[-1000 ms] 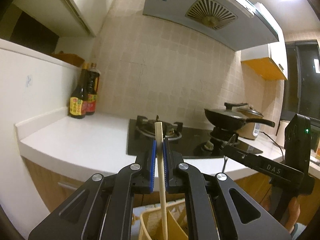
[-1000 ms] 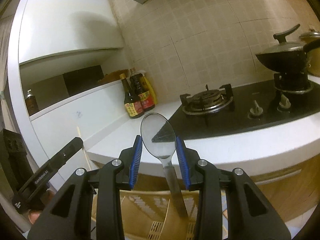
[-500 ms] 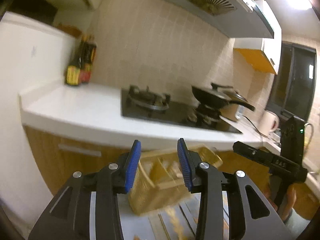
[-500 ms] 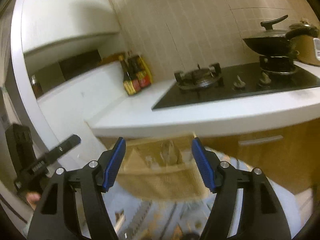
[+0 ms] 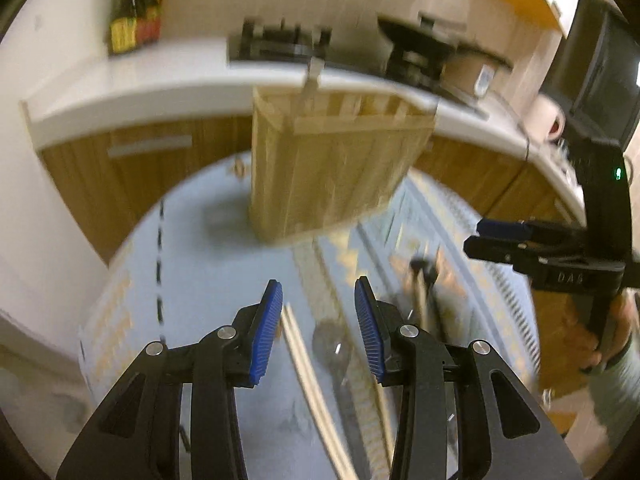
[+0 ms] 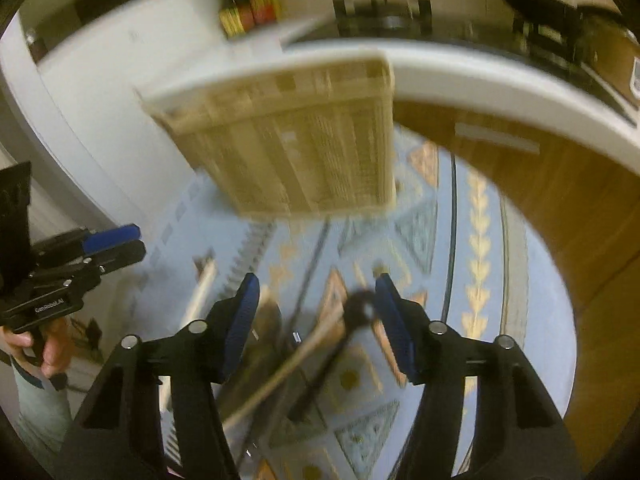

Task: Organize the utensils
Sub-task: 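Grasp two chopsticks with the left tool while the right tool grasps the black spoon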

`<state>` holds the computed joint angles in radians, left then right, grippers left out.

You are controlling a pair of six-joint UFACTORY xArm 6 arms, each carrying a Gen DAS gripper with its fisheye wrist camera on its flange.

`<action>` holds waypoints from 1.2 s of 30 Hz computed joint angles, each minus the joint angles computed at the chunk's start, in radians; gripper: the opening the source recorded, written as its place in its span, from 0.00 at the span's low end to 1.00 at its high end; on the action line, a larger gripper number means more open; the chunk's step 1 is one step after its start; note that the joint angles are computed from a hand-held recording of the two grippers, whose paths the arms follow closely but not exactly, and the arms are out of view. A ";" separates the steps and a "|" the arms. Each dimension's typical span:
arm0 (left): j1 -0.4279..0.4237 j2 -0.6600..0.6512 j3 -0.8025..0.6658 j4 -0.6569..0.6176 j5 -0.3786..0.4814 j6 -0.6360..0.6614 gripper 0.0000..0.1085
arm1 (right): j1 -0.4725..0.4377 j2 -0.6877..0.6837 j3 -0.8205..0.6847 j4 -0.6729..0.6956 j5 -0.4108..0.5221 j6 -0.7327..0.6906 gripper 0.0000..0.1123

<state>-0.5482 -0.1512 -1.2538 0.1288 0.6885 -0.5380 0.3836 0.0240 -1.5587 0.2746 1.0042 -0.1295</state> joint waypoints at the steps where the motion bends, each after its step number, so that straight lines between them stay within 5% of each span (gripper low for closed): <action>1: 0.002 0.004 0.006 -0.015 0.011 0.009 0.33 | -0.001 0.006 -0.001 -0.005 0.021 0.008 0.41; 4: 0.015 0.018 0.027 -0.098 0.042 0.058 0.29 | -0.019 0.042 -0.016 0.026 0.122 0.029 0.38; 11: 0.024 0.061 0.034 -0.154 0.094 0.115 0.29 | -0.027 0.091 -0.041 0.007 0.197 0.078 0.29; 16: 0.009 0.096 -0.001 -0.091 0.141 0.106 0.23 | -0.001 0.135 -0.082 -0.079 0.201 0.135 0.18; 22: 0.007 0.111 -0.022 -0.083 0.160 0.118 0.22 | 0.044 0.166 -0.116 -0.177 0.193 0.162 0.17; 29: -0.040 0.199 -0.158 0.051 0.312 0.125 0.18 | 0.113 0.171 -0.115 -0.300 0.190 0.132 0.15; 32: -0.045 0.196 -0.153 0.056 0.311 0.137 0.13 | 0.130 0.152 -0.089 -0.311 0.186 0.091 0.04; 36: -0.030 0.169 -0.115 0.021 0.277 0.120 0.10 | 0.123 0.122 -0.055 -0.288 0.187 0.065 0.04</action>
<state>-0.5786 0.0175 -1.3687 0.1502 0.9655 -0.4184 0.5068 0.1463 -1.6135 -0.0131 1.1915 -0.0646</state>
